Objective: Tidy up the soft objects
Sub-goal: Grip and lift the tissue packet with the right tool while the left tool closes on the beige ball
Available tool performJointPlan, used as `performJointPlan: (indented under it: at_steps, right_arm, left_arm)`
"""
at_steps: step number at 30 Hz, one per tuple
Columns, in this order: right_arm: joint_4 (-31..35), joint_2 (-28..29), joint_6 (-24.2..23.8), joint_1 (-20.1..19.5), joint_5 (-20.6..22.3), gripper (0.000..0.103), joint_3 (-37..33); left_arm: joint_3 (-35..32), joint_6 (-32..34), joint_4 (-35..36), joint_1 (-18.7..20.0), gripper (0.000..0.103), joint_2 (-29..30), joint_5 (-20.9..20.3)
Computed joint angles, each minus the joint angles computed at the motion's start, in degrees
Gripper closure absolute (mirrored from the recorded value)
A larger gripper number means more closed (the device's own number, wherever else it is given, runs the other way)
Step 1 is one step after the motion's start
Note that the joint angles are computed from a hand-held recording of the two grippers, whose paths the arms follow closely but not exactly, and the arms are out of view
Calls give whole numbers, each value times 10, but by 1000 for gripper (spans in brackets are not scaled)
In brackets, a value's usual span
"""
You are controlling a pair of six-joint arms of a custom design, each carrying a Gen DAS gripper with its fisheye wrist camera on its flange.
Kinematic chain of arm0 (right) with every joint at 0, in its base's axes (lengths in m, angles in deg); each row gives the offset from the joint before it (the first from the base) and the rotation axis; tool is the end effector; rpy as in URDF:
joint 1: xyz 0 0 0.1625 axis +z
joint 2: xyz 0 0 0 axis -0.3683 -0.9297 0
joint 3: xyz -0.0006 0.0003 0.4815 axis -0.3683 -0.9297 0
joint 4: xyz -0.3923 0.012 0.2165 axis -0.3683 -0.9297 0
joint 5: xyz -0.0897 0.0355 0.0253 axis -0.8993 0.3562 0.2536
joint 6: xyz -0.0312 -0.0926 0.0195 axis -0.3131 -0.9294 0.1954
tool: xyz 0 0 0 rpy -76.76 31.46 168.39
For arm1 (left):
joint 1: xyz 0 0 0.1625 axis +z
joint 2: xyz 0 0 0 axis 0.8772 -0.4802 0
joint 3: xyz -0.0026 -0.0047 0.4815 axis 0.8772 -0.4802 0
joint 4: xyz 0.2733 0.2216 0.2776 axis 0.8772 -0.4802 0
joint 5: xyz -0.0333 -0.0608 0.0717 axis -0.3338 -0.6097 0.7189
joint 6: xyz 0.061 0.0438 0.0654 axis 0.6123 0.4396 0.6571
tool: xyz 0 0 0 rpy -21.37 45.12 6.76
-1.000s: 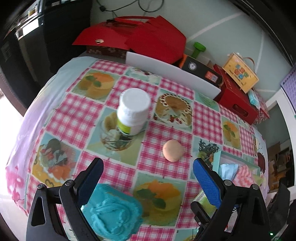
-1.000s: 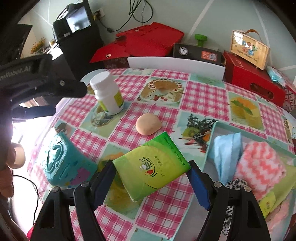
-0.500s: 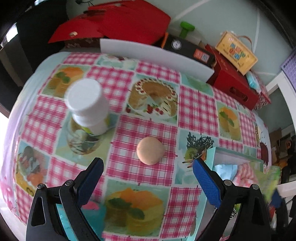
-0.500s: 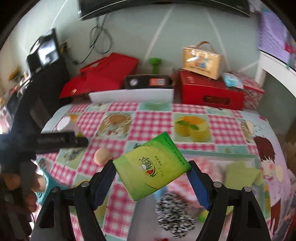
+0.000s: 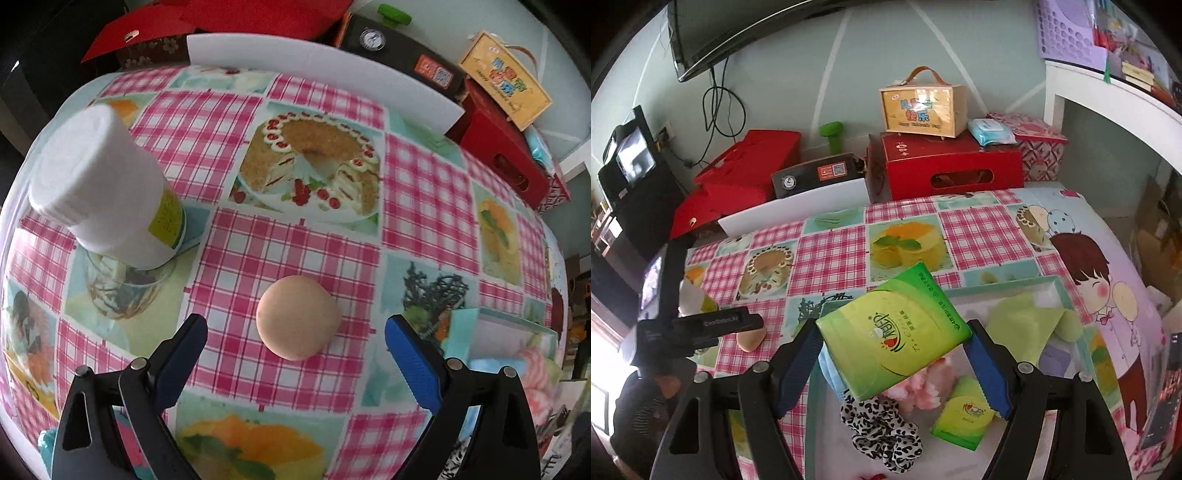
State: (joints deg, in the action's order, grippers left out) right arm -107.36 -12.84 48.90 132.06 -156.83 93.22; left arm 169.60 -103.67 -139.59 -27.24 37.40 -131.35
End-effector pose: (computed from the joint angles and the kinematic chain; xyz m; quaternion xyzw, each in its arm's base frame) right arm 0.1465 -0.2454 0.3281 -0.0595 -0.8425 0.4060 0.3491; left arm -0.3302 -0.4435 0.0296 0.0875 0.9470 -0.0951 0.2939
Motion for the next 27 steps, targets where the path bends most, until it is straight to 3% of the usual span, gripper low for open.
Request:
performJointPlan:
  at_steps: [3, 5, 9, 16, 27]
  right_arm:
    - [1, 2, 0, -2, 2, 23, 0]
    - [1, 2, 0, -3, 3, 23, 1]
    - [1, 4, -2, -4, 5, 23, 1]
    - [3, 5, -2, -4, 7, 23, 1]
    - [13, -1, 3, -12, 16, 23, 3]
  left_arm:
    - [-1, -1, -4, 8, 7, 7, -2]
    - [1, -2, -6, 11, 19, 9, -3]
    - [3, 0, -5, 9, 21, 11, 7]
    - [2, -4, 10, 1, 50, 14, 30]
    - [19, 15, -32, 4, 52, -2, 8]
